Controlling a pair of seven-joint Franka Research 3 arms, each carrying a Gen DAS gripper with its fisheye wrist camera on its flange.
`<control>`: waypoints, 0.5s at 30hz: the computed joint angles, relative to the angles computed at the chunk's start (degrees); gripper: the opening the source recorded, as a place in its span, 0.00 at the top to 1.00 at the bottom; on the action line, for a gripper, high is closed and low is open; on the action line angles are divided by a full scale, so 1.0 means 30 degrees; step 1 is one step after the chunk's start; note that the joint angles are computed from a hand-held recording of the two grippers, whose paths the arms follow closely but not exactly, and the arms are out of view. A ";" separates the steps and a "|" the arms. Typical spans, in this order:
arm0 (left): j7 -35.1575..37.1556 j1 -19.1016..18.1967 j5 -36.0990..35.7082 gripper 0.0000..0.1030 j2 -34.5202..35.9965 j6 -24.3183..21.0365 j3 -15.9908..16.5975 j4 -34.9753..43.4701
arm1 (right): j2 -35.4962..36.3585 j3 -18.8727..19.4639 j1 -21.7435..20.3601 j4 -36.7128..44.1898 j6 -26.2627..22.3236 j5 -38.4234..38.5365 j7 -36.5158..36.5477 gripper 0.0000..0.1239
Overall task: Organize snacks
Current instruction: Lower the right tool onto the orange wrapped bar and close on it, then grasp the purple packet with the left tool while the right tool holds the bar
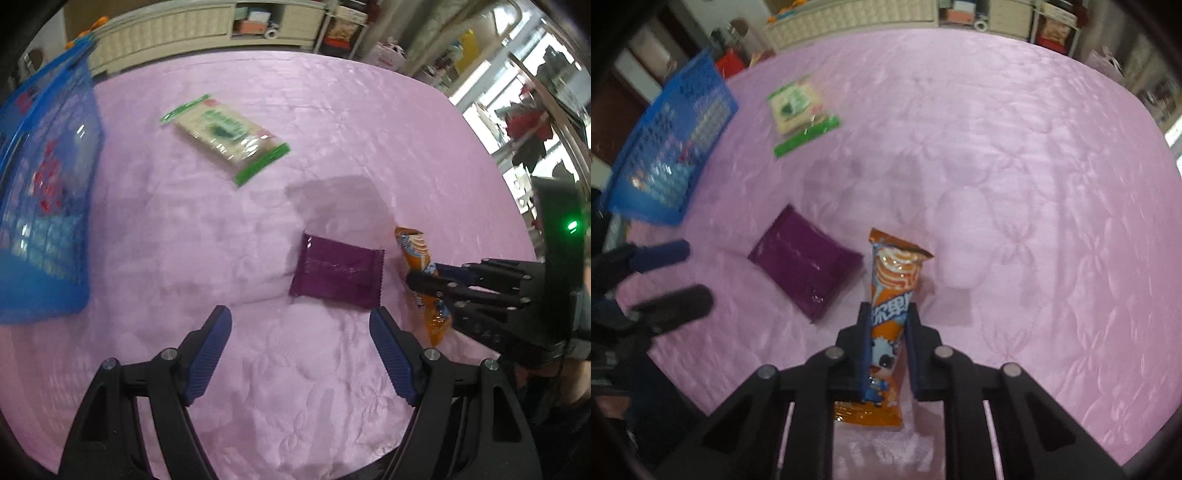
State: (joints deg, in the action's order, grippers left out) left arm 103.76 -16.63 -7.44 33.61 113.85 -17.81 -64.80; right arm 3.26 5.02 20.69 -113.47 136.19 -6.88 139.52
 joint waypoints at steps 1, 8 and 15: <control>0.0427 -0.0060 0.0068 0.27 0.0141 -0.0038 -0.0108 0.0171 | -0.0237 0.0001 0.0015 -0.0199 0.0006 -0.0121 0.0059 0.84; 0.3185 -0.0943 0.0900 0.27 0.1446 -0.0076 -0.0299 0.1792 | -0.1888 0.0389 -0.0238 -0.1568 0.0081 -0.1339 0.1020 0.84; 0.3714 -0.1969 0.0785 0.27 0.4744 -0.3032 -0.0098 0.6850 | -0.2880 0.0474 -0.0785 -0.3047 0.1343 -0.0340 0.1240 0.84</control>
State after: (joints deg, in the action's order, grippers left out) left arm 114.90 -22.54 -5.08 47.85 104.76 -18.10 -44.26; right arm -5.38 6.45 18.34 -122.61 140.22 -7.90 143.24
